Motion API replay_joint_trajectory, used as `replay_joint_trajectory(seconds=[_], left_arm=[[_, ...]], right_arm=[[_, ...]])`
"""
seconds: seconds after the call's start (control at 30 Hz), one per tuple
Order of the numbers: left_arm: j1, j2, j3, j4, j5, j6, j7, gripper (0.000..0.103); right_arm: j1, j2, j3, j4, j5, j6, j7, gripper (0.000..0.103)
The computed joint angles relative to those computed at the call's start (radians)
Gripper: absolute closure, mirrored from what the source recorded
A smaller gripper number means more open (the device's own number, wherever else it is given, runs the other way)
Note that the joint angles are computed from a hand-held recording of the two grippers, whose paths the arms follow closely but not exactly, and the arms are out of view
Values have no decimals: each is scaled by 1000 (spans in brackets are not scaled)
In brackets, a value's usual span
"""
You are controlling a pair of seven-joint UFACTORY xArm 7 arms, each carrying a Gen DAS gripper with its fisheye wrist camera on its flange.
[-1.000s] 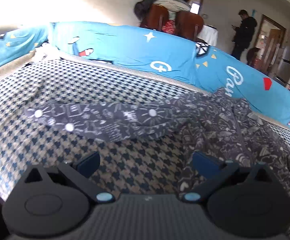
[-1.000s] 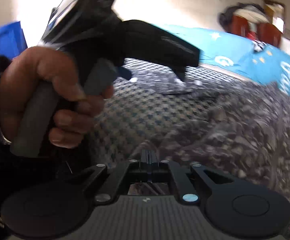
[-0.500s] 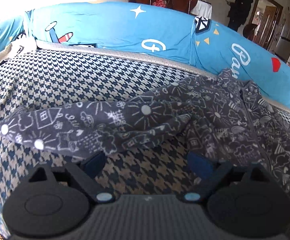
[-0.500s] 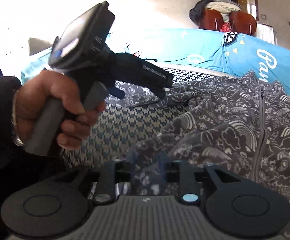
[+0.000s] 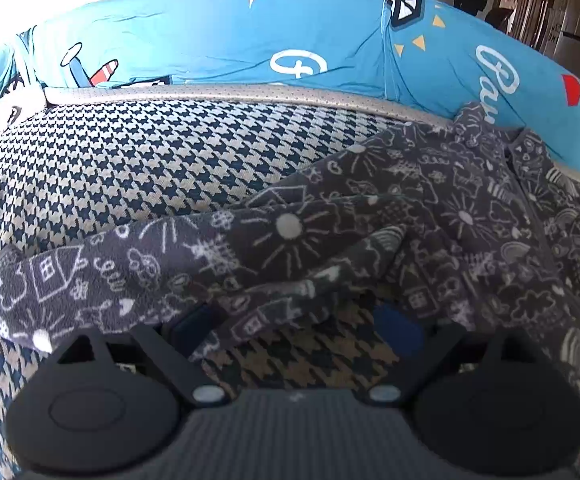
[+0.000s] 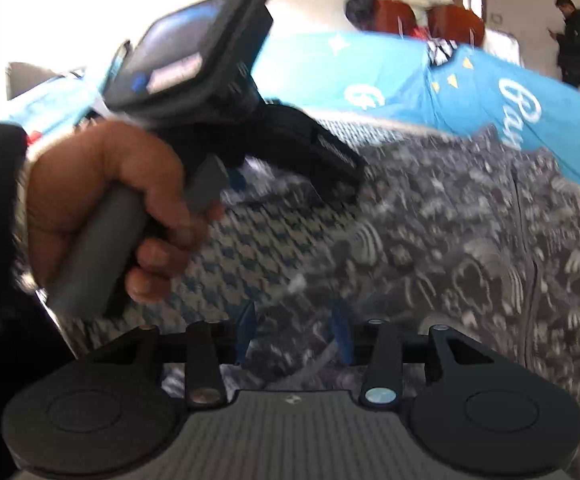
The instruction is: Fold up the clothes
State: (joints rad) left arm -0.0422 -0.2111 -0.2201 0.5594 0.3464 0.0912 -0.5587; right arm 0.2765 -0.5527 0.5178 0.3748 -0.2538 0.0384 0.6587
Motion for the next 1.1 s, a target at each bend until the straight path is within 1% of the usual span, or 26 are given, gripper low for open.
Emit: replay_joint_trajectory(seconds=[0.07,0.17,0.23,0.3,0.4,0.47,0.6,0.67,0.77,0.83,0.97,1.03,1.1], left_arm=[[24,16,-19,11,34,4,-20,10],[67,35,-49,27,121,7,-84,10],[89,47,-62,39,189,8,-136,10],[105,60,-71,53,269,16,-194,10],[151,80,-109,88,474,51,-352,10],[154,91,-110,107,565,74,-432,10],[135,112,-88,149,686,126,-555,10],[122,125,-66,170,721,147,-600,9],[102,141,-31,199,787,181,-677,9],[84,155,-5,218,802,195,-699,8],[41,176,47,243,791,202,-710,8],[16,180,67,258,838,220,-749,8],[-9,192,87,281,871,238,-781,8]], right_arm=[[23,3,-18,-6,11,3,-1,58],[6,3,0,-12,3,-8,5,59],[-11,5,15,-16,-1,-20,10,67],[-9,13,11,-21,6,-32,16,78],[11,19,-16,-36,17,-67,6,91],[28,24,-42,-47,27,-102,-12,93],[181,47,-209,-74,68,-193,-87,96],[257,51,-281,-79,71,-234,-135,96],[354,66,-368,-77,77,-264,-185,96],[394,84,-403,-72,85,-270,-202,96],[461,131,-464,-55,95,-272,-219,96],[483,153,-481,-44,98,-280,-220,96],[485,179,-479,-32,96,-289,-223,96]])
